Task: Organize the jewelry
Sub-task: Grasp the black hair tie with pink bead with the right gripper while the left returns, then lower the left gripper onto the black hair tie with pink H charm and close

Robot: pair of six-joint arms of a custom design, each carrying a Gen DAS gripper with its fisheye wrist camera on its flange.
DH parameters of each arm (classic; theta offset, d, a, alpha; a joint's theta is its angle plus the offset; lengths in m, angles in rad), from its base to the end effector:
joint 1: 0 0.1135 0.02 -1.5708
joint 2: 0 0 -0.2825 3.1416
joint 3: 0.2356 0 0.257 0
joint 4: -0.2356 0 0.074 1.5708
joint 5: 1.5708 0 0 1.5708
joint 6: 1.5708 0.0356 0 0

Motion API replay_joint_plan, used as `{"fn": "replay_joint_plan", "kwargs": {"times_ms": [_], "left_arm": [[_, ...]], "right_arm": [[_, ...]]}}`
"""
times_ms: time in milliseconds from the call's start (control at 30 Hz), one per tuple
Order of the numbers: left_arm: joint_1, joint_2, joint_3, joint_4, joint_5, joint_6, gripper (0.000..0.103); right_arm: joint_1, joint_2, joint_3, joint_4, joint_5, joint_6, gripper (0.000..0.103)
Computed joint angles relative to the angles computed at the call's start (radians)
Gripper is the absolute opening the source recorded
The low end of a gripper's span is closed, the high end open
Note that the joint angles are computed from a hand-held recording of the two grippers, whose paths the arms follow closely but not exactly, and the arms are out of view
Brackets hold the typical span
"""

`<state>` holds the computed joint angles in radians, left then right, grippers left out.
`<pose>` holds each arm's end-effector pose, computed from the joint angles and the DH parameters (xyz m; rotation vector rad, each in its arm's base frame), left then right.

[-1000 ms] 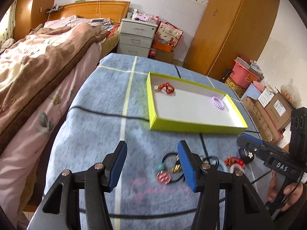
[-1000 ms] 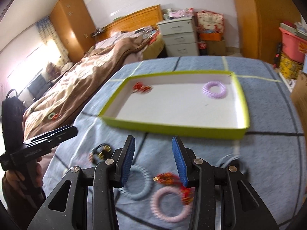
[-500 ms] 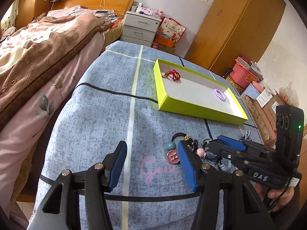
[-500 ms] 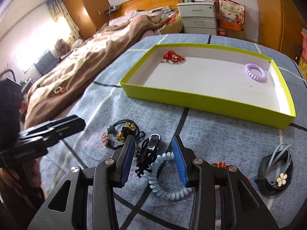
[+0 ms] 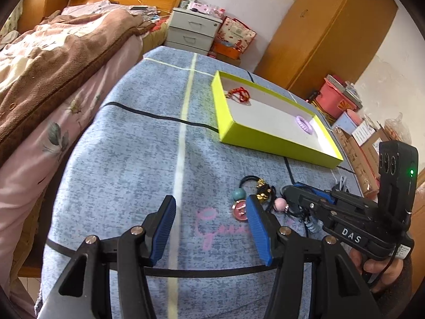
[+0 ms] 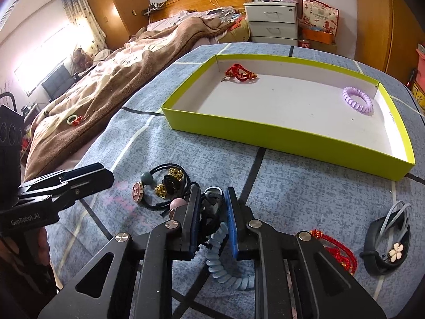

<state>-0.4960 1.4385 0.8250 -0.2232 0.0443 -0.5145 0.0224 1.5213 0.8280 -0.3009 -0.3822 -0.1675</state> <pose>0.2587 -0.1418 0.2174 -0.0018 2.4723 -0.5080 0.2945 0.0199 0.1924 -0.3812 2.4841 0.4302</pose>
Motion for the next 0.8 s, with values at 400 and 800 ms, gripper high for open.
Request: {"fn": "replay_joint_plan", "kwargs": {"times_ms": [400,800], "left_arm": [[-0.081,0.121,0.124,-0.071,-0.061,0.044,0.057],[-0.155,0.196,0.216,-0.172,-0.239,0.075,0.05]], "right_arm": [[-0.069,-0.096,-0.051,0.049,-0.058,0.039,0.015],[-0.165,-0.161,-0.047,0.016,-0.155,0.029,0.015]]}}
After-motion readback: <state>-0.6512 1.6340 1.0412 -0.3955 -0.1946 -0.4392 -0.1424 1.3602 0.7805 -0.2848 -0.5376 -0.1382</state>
